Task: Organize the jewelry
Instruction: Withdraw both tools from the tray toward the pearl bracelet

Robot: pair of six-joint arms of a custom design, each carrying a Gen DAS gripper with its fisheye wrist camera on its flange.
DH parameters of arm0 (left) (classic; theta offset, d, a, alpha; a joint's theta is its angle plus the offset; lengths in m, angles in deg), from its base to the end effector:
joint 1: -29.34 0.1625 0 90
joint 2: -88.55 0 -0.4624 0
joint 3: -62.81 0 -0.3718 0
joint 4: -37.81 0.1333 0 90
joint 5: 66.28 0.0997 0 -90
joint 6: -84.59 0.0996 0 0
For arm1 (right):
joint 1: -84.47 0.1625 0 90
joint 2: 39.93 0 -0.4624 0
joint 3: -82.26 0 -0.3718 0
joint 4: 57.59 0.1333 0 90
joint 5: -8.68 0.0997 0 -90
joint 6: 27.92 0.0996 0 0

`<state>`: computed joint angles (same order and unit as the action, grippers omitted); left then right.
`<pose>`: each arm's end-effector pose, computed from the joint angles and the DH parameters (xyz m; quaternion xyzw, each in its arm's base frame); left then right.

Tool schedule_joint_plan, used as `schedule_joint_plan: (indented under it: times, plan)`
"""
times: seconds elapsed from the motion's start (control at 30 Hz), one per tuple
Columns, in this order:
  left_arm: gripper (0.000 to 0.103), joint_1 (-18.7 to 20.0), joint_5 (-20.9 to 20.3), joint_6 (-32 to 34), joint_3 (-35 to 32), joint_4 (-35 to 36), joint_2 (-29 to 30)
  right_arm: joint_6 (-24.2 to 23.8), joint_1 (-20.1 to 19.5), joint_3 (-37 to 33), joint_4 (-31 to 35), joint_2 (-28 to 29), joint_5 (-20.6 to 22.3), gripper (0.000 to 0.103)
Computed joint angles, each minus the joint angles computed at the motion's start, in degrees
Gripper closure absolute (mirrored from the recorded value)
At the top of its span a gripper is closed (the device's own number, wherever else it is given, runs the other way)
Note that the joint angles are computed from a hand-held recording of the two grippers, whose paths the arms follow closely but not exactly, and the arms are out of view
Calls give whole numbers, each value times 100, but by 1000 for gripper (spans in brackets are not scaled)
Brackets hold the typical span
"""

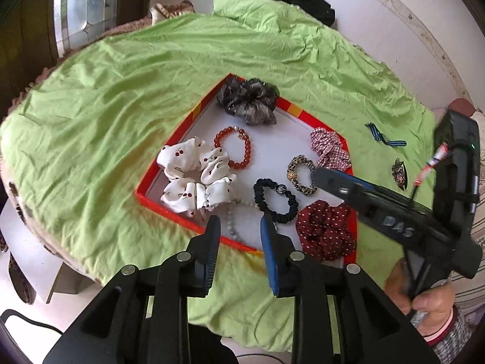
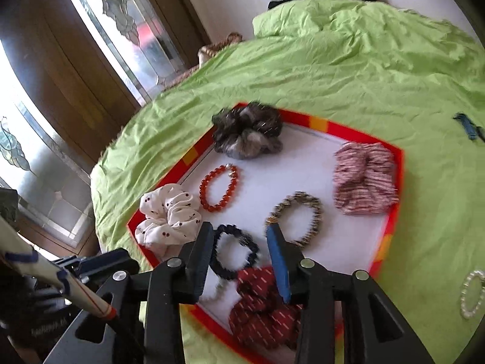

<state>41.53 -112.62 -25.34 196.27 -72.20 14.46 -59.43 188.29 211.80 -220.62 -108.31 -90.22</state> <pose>-0.2971 -0.2709 0.1683 -0.1215 0.8746 -0.3704 0.2883 0.2262 -0.4258 0.1909 0.3747 -0.9182 0.0900 0.0921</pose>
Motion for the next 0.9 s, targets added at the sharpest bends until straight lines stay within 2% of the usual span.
schedule_joint_plan:
  times: [0.13, 0.37, 0.63, 0.77, 0.9]
  plan:
    - [72, -279, -10, -595, -301, 817, 213, -223, -228, 166, 103, -602, -108, 54]
    - [70, -420, -72, -645, -534, 748, 640, -781, -1038, 487, 175, -1710, -388, 53]
    - [68, -424, -96, 45, -981, 351, 1319, -1323, -2308, 552, 482, -2820, -187, 53]
    - [66, -341, -108, 657, -1241, -65, 1734, -1436, -2927, 437, 637, -3162, 21, 52]
    - [66, -221, -184, 1377, -1513, -611, 2172, -1445, -3348, 311, 810, -3344, 219, 52]
